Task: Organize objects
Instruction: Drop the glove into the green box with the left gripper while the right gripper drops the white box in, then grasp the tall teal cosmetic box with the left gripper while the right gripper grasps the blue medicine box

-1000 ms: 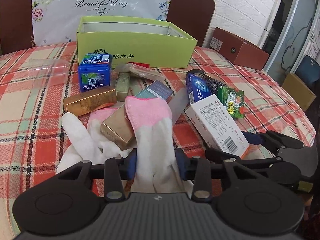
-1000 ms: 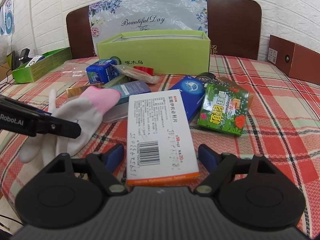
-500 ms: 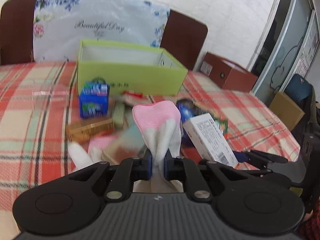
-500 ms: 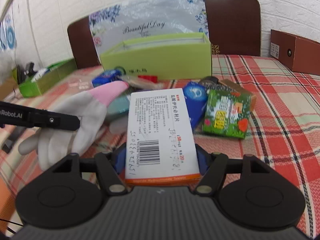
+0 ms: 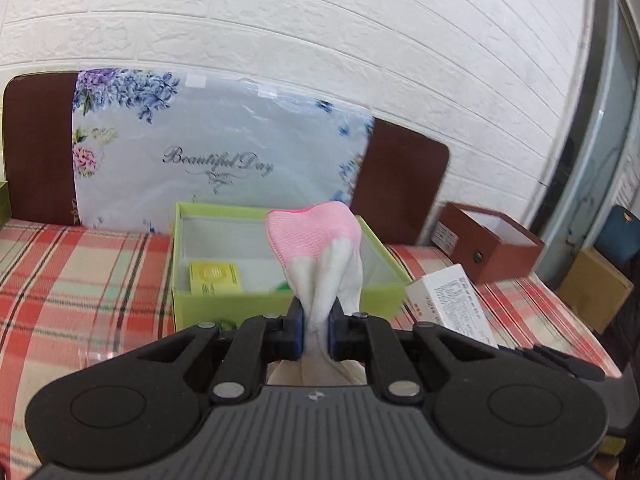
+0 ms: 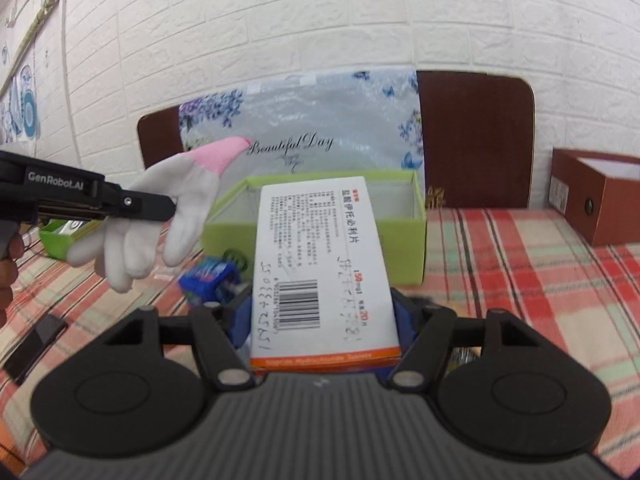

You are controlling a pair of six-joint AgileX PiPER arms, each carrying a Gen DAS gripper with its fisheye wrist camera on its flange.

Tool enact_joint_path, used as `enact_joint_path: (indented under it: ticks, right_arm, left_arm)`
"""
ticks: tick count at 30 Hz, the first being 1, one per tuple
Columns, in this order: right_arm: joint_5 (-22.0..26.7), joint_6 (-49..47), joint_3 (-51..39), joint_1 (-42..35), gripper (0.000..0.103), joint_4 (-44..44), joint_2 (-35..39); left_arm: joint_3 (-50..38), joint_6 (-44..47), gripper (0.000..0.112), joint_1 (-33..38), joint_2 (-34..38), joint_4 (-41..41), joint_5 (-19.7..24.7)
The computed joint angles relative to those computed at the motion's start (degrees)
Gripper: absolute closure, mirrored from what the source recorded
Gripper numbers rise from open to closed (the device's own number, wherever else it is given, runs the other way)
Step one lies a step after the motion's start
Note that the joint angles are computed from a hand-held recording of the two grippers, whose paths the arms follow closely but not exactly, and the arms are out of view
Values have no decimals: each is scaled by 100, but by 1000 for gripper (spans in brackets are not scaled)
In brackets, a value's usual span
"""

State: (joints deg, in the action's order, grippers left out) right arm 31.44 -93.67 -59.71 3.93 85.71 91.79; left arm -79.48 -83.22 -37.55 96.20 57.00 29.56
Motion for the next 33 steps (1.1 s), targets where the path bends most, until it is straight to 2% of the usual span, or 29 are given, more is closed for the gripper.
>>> enact_joint_path:
  ticks: [2,6,9,14,16,18,19,20,21,22,23,24,26,28,31,33]
  right_arm:
    - [-26,269,-628,88,36,-196,422]
    - [-354,737,-1754,276,36,-359,1173]
    - [-611,1741,-2851,466,36,-1097,1858]
    - [-830,4431,-4898,866,36,-3574,3129]
    - [-573,5555,-5693,950,36,-4616,3624]
    - [-55,6387,-6620,994,36,-5348,4164]
    - [174,6674,-7029,1017,36,-5622,4398]
    - [329,6743,-7307,1031,36,-5723,4570]
    - [455,6592,-7389,1023,35,-5681,4670]
    - [394,6273,-7244,1032,33,-5551,4659]
    - [110,5862,-6886,1035,20,-5342,4529]
    - [-322,5327,-6353,1036,10,-4973,4306]
    - [-738,4182,-5550,968,0,-3851,3894]
    - [-1045,3038,-4789,875,0,-2705,3383]
    - [-1072,1387,-3714,639,0,-986,2663]
    - [-845,369,-2981,437,0,160,2207]
  left_arm:
    - [-403,83,101,271,270,-151,-126]
    - [-1331,343,101,593,990,-198,-83]
    - [-2101,635,101,786,1642,-365,41]
    - [-3407,2208,101,1092,2583,-1942,260]
    - [-3815,2591,101,1152,2873,-2351,416]
    - [-3949,2666,101,1174,3012,-2399,450]
    - [-3928,2540,94,1171,3044,-2253,416]
    - [-3790,2184,73,1138,3012,-1899,367]
    - [-3682,1724,55,1080,2971,-1492,469]
    - [-3551,1152,26,989,2906,-996,649]
    - [-3303,579,21,906,2767,-440,736]
    - [-2953,16,21,851,2567,133,679]
    - [-2326,-646,20,802,2186,865,478]
    - [-2083,-963,20,660,1955,1124,695]
    - [-1625,-1264,20,400,1592,1333,948]
    - [-1218,-1576,20,182,1333,1507,1105]
